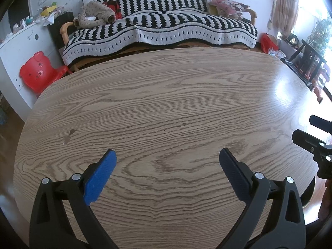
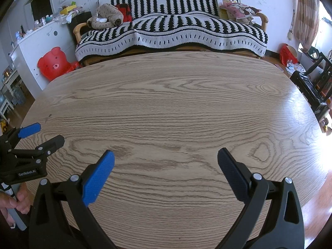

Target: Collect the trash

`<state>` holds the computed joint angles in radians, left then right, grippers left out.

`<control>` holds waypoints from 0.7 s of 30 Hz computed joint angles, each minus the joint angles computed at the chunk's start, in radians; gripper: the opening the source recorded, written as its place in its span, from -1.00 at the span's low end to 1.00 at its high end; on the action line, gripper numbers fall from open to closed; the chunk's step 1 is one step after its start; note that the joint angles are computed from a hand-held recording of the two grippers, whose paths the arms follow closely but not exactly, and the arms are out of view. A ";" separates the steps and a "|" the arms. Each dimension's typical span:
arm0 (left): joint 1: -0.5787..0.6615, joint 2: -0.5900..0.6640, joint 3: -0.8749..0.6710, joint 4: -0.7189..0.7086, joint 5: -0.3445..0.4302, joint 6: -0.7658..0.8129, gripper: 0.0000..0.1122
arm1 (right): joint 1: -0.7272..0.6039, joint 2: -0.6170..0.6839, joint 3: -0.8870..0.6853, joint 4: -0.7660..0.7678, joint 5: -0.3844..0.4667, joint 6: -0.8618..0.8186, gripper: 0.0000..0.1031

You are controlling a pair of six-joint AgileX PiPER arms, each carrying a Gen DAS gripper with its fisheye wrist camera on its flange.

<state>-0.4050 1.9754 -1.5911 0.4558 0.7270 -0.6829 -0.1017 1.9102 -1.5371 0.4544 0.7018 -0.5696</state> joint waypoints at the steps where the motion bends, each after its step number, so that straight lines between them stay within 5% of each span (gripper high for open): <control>1: 0.000 0.000 0.001 0.000 0.000 0.001 0.72 | 0.001 0.001 -0.002 -0.001 0.001 0.001 0.86; 21: 0.014 0.001 0.003 -0.038 -0.003 0.033 0.72 | -0.008 -0.002 0.004 0.004 0.004 -0.012 0.86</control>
<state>-0.3910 1.9760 -1.5877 0.4178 0.7244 -0.6498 -0.1098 1.9086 -1.5333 0.4587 0.7054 -0.5816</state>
